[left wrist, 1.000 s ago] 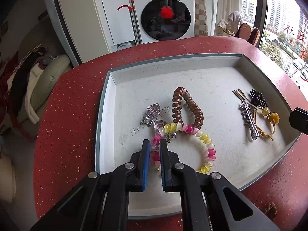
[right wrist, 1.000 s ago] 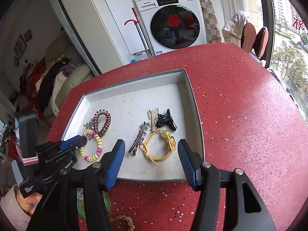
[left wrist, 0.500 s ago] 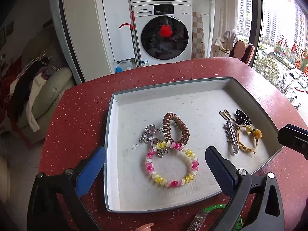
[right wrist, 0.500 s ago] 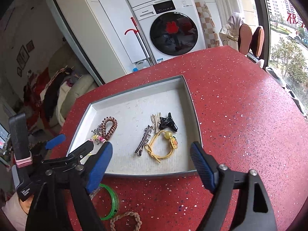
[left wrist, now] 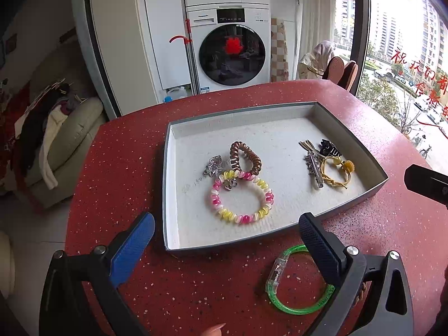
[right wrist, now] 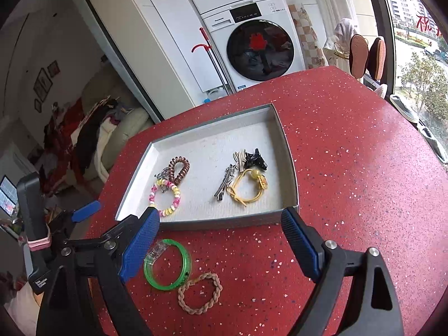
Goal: Organize jewelry
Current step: 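Withdraw both tools from the tray toward the green bangle and braided bracelet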
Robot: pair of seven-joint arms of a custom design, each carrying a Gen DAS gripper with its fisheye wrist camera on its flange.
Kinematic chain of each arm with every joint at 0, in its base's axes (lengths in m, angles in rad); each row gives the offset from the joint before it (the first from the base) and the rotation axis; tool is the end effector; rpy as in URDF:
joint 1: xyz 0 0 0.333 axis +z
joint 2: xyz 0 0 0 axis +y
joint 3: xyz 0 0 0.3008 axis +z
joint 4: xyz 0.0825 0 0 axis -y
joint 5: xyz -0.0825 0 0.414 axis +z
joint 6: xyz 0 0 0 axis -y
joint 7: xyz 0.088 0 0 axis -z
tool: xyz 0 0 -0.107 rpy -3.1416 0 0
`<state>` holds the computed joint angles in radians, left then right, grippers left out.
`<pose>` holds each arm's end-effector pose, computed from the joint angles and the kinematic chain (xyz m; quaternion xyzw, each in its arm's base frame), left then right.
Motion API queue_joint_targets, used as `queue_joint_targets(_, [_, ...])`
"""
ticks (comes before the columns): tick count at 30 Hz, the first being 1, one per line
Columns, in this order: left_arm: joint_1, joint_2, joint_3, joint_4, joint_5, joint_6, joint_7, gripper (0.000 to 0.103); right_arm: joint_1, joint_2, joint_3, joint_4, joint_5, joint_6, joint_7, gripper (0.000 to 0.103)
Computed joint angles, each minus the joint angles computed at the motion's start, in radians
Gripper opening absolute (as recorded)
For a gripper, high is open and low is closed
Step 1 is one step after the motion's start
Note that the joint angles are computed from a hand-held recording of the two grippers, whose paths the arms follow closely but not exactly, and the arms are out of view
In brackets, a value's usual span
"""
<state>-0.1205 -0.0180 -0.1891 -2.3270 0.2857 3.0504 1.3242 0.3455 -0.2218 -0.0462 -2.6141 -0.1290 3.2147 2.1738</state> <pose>0.5398 -0.1959 0.3956 -0.5381 0.7602 -0.2815 0.2308 0.4688 0.1575 0.3888 -0.5894 0.7022 -0.1465 0.3716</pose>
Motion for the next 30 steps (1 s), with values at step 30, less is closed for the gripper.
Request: queue_joint_targets(30, [-0.039, 0.024, 0.000, -0.040, -0.153, -0.081, 0.138, 0.103, -0.091, 0.024, 0.185, 0.033, -0.292, -0.356, 0.148, 0.091])
